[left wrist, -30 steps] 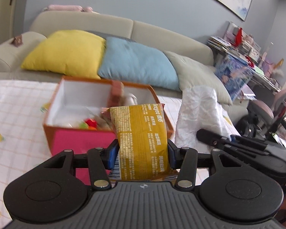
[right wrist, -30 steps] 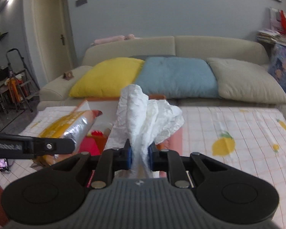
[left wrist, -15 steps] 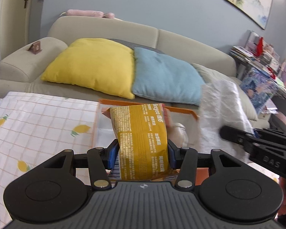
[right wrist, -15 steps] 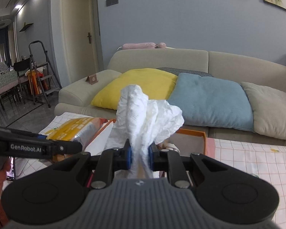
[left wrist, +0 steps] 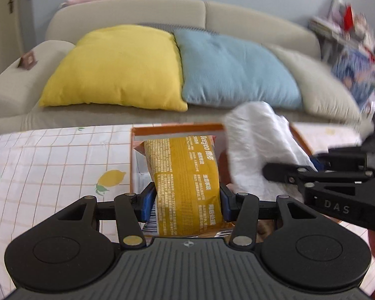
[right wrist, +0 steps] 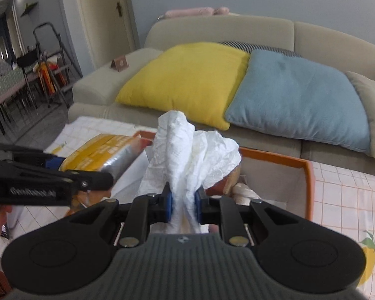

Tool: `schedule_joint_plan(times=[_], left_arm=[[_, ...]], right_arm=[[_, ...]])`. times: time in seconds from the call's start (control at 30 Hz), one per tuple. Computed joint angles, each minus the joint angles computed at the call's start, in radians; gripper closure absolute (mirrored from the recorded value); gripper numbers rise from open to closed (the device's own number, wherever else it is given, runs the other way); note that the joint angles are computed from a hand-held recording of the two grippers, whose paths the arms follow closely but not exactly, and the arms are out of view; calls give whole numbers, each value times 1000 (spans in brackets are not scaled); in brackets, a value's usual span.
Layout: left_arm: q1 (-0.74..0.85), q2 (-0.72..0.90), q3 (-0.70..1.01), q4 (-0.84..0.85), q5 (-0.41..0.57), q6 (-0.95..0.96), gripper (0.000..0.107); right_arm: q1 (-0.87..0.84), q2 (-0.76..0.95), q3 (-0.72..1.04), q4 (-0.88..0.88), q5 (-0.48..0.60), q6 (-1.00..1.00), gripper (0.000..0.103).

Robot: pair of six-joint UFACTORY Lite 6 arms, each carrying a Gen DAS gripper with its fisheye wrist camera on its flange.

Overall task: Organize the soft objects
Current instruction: 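Lift the snack packet and tissue and carry them over the orange box, then open both tools to drop the packet and tissue into the box, then pull both open tools back from the orange box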

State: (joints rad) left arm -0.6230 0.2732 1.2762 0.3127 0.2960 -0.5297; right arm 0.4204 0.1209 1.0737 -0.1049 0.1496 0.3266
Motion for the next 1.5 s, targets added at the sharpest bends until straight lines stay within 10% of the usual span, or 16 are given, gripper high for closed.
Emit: schedule_joint_plan(times=[0.6, 0.97, 1.5], left_arm=[[-34, 304, 261, 143, 125, 39, 48], [-66, 192, 169, 379, 144, -201, 23], [-272, -197, -49, 687, 254, -670, 22]], right_arm=[[-57, 349, 249, 361, 27, -565, 83], [-51, 195, 139, 91, 39, -231, 47], [39, -372, -125, -456, 261, 372, 26]])
